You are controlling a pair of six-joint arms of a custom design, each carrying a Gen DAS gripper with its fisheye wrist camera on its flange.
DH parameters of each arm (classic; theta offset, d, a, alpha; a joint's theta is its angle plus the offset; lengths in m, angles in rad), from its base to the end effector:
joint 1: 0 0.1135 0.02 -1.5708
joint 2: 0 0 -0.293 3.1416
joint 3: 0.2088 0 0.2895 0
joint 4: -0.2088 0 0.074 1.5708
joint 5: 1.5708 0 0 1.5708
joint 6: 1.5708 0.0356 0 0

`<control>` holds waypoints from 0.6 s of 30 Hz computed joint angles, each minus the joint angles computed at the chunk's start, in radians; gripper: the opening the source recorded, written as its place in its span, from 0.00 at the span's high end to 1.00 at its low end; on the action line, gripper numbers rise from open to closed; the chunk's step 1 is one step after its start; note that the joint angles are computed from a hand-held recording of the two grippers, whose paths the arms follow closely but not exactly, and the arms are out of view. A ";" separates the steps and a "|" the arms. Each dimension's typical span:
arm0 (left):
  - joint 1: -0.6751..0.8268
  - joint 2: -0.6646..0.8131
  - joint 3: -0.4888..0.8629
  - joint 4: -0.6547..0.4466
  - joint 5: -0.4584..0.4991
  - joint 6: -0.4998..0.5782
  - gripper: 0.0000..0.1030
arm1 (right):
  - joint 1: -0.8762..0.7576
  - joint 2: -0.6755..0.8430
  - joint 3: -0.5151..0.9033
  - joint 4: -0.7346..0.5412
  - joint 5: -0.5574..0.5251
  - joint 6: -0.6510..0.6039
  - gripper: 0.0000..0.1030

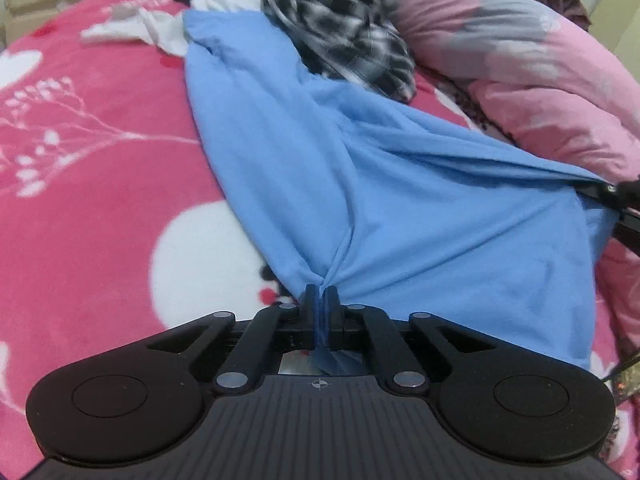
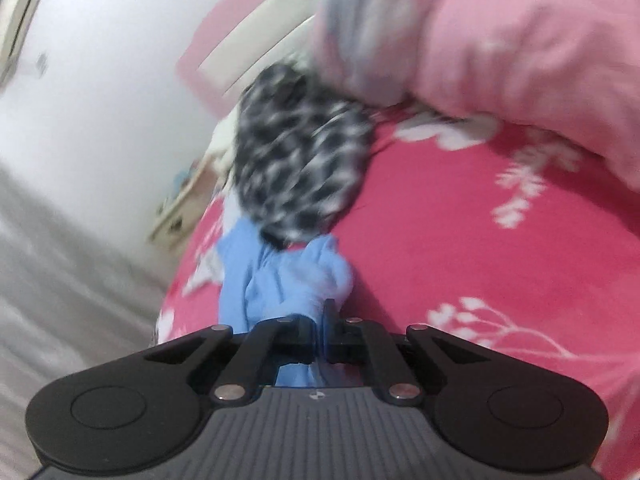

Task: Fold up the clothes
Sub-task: 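Pull the blue T-shirt out of the pile onto the open bedspread with both grippers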

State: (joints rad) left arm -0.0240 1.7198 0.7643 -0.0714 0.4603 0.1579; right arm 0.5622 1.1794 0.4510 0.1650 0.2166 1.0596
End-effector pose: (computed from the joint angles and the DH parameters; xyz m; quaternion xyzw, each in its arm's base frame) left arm 0.3303 -0.0237 0.1160 0.1462 0.9284 -0.2018 0.2756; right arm 0.2168 0.1276 0.1825 0.2649 0.8310 0.2826 0.3992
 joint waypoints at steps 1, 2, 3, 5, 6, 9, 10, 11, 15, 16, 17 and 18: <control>0.010 -0.002 0.002 -0.009 0.004 0.000 1.00 | -0.007 -0.028 -0.017 -0.019 0.005 0.029 0.96; 0.024 -0.007 0.001 -0.021 0.006 0.002 1.00 | -0.013 -0.059 -0.033 -0.041 0.010 0.053 0.96; 0.039 -0.015 -0.003 -0.034 0.007 0.005 1.00 | -0.011 -0.089 -0.045 -0.072 0.021 0.058 0.96; 0.073 -0.034 -0.014 -0.055 0.008 0.019 1.00 | 0.001 -0.135 -0.064 -0.111 0.038 0.066 0.96; 0.093 -0.048 -0.025 -0.060 0.006 0.038 1.00 | 0.010 -0.152 -0.071 -0.118 0.044 0.071 0.96; 0.149 -0.086 -0.044 -0.082 -0.010 0.077 1.00 | 0.030 -0.216 -0.093 -0.133 0.057 0.073 0.96; 0.169 -0.096 -0.047 -0.094 -0.016 0.086 1.00 | 0.032 -0.247 -0.101 -0.142 0.058 0.067 0.96; 0.189 -0.106 -0.048 -0.111 -0.021 0.097 1.00 | 0.035 -0.282 -0.106 -0.158 0.055 0.053 0.96; 0.243 -0.145 -0.059 -0.154 -0.058 0.143 1.00 | 0.066 -0.438 -0.120 -0.264 0.072 0.014 0.96; 0.250 -0.153 -0.064 -0.156 -0.072 0.158 1.00 | 0.079 -0.483 -0.124 -0.300 0.088 0.016 0.96; 0.254 -0.160 -0.067 -0.157 -0.089 0.171 1.00 | 0.099 -0.537 -0.132 -0.343 0.112 0.028 0.96; 0.257 -0.165 -0.067 -0.161 -0.101 0.183 1.00 | 0.120 -0.577 -0.138 -0.387 0.138 0.043 0.96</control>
State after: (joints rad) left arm 0.2332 1.5553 0.6975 -0.2327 0.3593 0.3405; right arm 0.6821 0.6019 0.3132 -0.2220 0.3545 1.1028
